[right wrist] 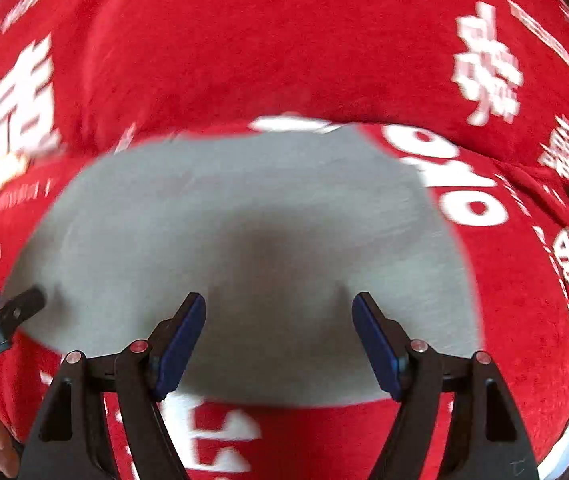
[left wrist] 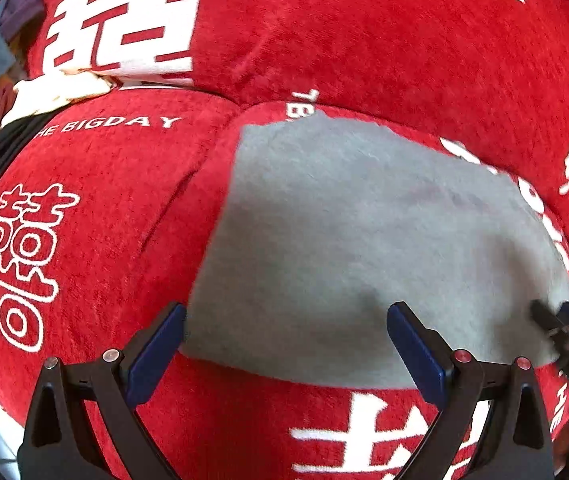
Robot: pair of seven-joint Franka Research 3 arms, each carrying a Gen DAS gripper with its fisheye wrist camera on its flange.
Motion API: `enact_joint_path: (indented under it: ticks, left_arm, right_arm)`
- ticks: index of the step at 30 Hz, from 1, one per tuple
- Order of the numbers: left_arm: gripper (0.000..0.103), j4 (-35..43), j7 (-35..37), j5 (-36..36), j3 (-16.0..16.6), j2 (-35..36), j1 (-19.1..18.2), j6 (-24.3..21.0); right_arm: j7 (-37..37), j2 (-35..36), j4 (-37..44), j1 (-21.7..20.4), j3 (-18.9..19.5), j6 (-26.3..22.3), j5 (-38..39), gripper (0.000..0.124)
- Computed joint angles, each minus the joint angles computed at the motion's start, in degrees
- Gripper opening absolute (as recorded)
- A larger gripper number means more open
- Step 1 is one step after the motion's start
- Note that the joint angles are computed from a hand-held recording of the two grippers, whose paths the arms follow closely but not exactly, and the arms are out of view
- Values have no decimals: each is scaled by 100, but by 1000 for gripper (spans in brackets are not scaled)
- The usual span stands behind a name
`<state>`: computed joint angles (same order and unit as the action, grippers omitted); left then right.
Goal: Fold small clothes
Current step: 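Press the folded sweater flat with both open grippers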
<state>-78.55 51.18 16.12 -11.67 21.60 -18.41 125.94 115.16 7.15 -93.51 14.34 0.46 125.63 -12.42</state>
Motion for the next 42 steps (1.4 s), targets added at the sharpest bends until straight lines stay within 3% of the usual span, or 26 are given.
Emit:
enact_joint_path:
  ticks: [2,5,9,14,17,19,21,22,24,28,32,34,36,37,39,42]
  left_arm:
    - [100,85,29,512,86,68,-226,-190]
    - [103,-87,97,415,70,44,-143,-431]
    - [103,-1278,77,-633,-71,-611,440,539]
    - [103,-1689,292,-633,-77,-859,512,826]
    - [103,-1771,380,-710,-87,-912,544,879]
    - [103,-1809,398,-793,-90,-982,564,789]
    - [103,-1559,-64,-213,38,-939,363,305]
    - [103,-1624,-185,9,17,-1035,334,442]
    - [103,-1519,-142,-47,-60,-1021,315,579]
    - [103,-597,-69,154,-195,-426,-27,487]
    - [103,338,123,658,-74,301,-477,-233]
    - [103,182,105,534,-17,283,-440,-174]
    - [103,-366,108,398,-44,0,-264,340]
    - [103,-470,183,371,-53,-67,-228,359]
    - [103,-634,386,200,-99,-190,-119,351]
    - [103,-837,304,160,-46,-381,-54,152]
  right_arm:
    - [-97,91,24,119,70,-173,-173,79]
    - [-142,-148,-448,67,16,192,-190,79]
    - [-147,-680,-1151,-287,-117,453,209,79]
    - [-399,-1273,-1867,-702,-146,773,325,77]
    - [118,-1302,-1872,-930,14,468,-428,83]
    - [177,-1432,-1980,-947,-179,488,191,83]
    - [614,-1580,-2006,-1068,17,422,-158,83]
    - [770,-1644,-2031,-1050,166,548,-564,83]
    - [637,-1606,-1962,-917,302,708,-663,83]
    - [286,-984,-1372,-475,532,721,-693,83]
    - [159,-581,-1090,-197,380,561,-709,83]
    - [-31,-740,-1363,-199,257,874,-597,84]
    - [-150,-851,-1482,-278,148,863,-349,84]
    - [-348,-968,-1624,-359,63,949,20,85]
    - [-61,-1087,-1726,-461,82,818,-272,85]
    - [-446,-1371,-2033,-629,1,890,79,85]
